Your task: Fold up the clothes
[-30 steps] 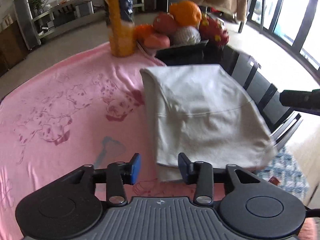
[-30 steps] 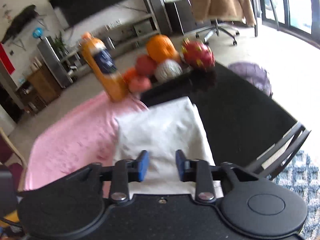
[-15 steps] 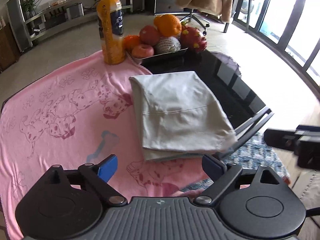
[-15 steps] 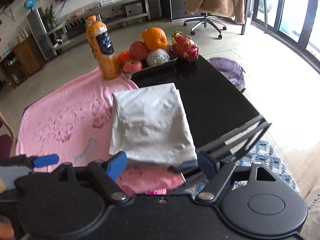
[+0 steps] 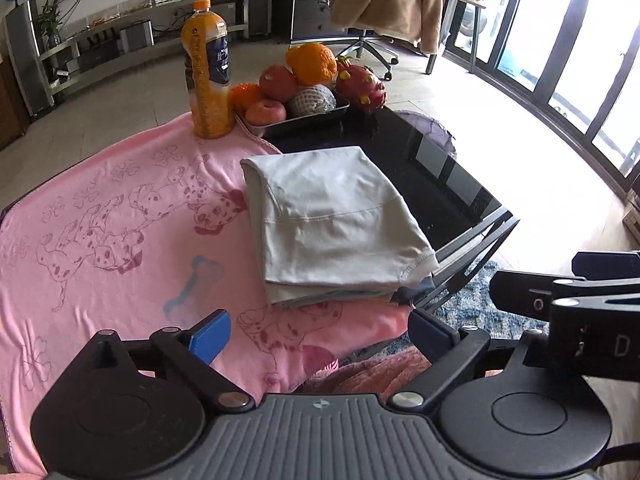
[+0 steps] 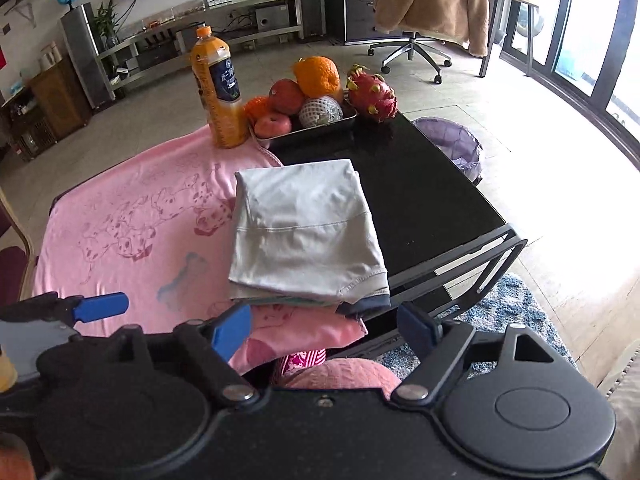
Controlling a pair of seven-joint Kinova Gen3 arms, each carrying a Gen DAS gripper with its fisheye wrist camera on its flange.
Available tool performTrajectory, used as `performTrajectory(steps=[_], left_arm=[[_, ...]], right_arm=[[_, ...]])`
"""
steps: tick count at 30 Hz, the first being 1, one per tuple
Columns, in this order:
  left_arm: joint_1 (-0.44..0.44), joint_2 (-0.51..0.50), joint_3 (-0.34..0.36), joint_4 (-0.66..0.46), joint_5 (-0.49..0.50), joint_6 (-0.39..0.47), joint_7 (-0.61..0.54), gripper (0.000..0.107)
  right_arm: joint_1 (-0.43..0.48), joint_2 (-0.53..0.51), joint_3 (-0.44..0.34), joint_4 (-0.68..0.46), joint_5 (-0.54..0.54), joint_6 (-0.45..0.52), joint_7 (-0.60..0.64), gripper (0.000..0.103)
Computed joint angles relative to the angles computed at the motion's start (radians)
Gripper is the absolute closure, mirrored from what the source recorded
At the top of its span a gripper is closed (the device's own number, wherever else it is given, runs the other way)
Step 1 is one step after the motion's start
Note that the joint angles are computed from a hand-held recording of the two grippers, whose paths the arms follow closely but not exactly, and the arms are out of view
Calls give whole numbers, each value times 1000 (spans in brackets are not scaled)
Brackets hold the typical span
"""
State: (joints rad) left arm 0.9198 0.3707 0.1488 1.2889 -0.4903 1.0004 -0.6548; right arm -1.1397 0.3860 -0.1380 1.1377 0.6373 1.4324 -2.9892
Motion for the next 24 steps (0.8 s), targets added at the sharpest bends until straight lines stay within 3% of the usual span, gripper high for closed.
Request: performTrajectory(steps=[17,24], left_arm=[[3,10,1,-4,16,15,10,12],[13,-5,-14,28,-19,-16,51,11]], right_arm=[[-12,2,-2,12,9,1,-20,23],[-14,10,1,0,15,-2,-16,22]])
